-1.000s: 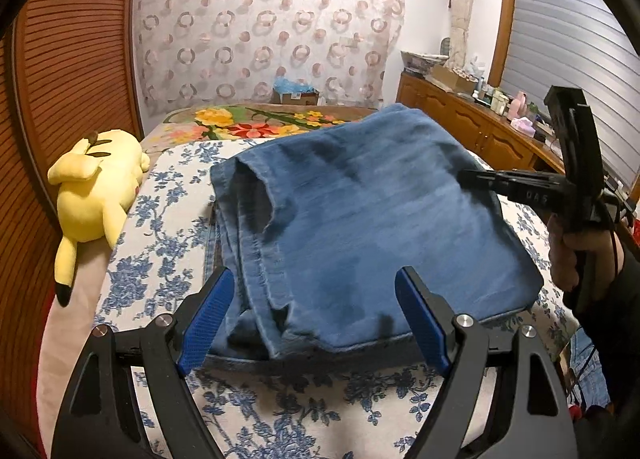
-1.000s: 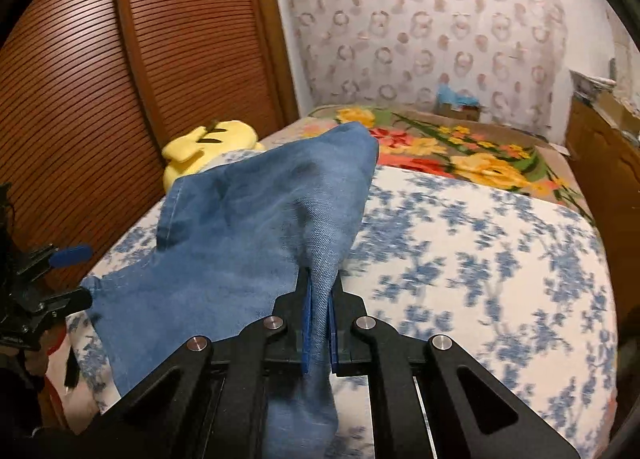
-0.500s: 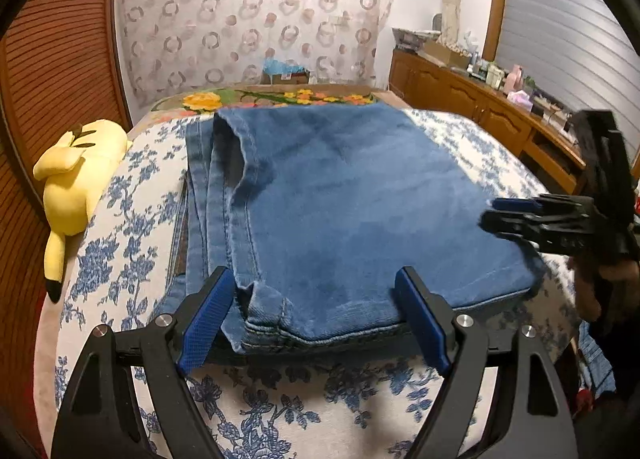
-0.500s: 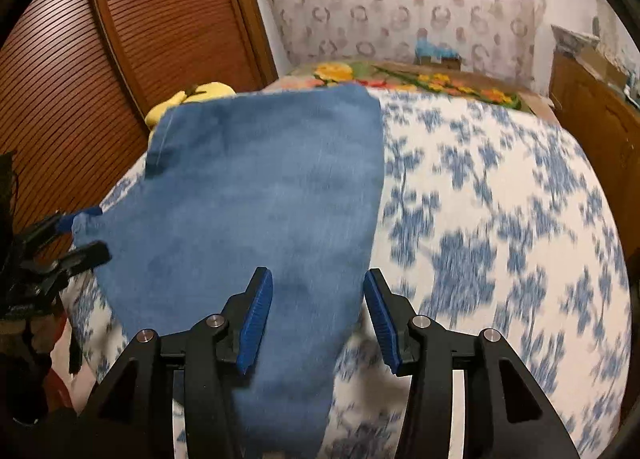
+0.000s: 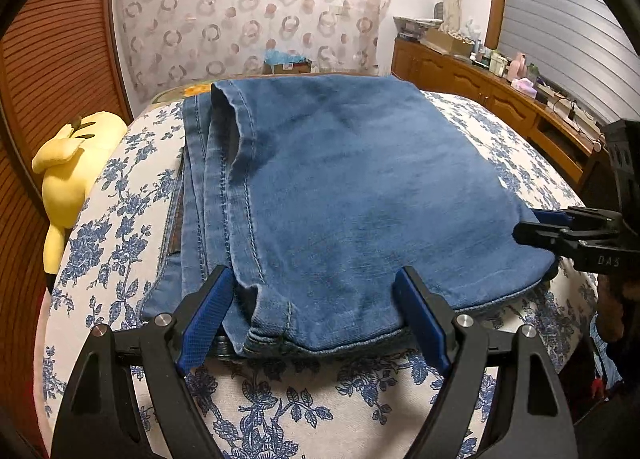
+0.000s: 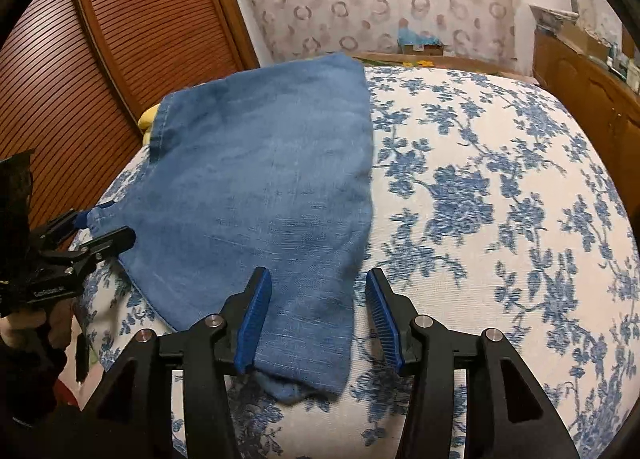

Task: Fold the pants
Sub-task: 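Grasp the folded jeans edge with the right tool and lift it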

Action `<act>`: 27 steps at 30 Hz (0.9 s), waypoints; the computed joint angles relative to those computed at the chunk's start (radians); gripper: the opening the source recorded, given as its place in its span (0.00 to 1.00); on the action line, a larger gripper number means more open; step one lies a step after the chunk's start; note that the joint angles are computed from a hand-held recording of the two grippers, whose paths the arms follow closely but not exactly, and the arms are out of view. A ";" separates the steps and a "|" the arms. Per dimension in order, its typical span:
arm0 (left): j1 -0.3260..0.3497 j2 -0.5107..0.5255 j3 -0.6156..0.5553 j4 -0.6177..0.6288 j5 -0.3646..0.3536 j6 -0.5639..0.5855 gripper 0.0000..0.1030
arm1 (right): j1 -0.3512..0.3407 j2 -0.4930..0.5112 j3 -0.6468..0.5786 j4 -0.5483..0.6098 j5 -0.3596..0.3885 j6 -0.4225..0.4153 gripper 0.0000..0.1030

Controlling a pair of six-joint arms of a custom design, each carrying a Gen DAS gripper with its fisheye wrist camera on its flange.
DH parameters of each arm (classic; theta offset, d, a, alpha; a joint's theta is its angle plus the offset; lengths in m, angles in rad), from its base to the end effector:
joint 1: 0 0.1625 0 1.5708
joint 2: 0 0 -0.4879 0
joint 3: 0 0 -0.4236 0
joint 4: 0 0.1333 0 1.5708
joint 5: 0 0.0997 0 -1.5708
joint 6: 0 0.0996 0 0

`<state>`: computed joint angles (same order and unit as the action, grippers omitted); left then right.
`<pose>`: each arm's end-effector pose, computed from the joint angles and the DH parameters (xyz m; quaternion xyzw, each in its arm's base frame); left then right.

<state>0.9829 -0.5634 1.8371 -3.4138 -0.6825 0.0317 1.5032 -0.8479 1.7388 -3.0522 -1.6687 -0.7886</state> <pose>-0.1877 -0.6613 0.0189 0.1493 0.8622 -0.3570 0.3269 0.0742 -0.7338 0.1721 0.3238 -0.8992 0.2450 0.1632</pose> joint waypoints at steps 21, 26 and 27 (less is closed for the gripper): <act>-0.047 -0.084 0.083 -0.128 0.039 0.013 0.81 | 0.066 -0.043 -0.025 0.068 0.218 -0.074 0.10; -0.062 -0.135 0.140 -0.204 0.087 0.026 0.81 | 0.114 -0.005 -0.060 0.119 0.254 -0.116 0.10; -0.065 -0.146 0.155 -0.226 0.102 0.029 0.81 | 0.124 0.011 -0.071 0.130 0.251 -0.126 0.10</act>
<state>0.9176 -0.7099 1.9916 -3.6394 -0.5801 0.0612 1.6276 -0.8373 1.6675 -2.9223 -1.4173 -0.9144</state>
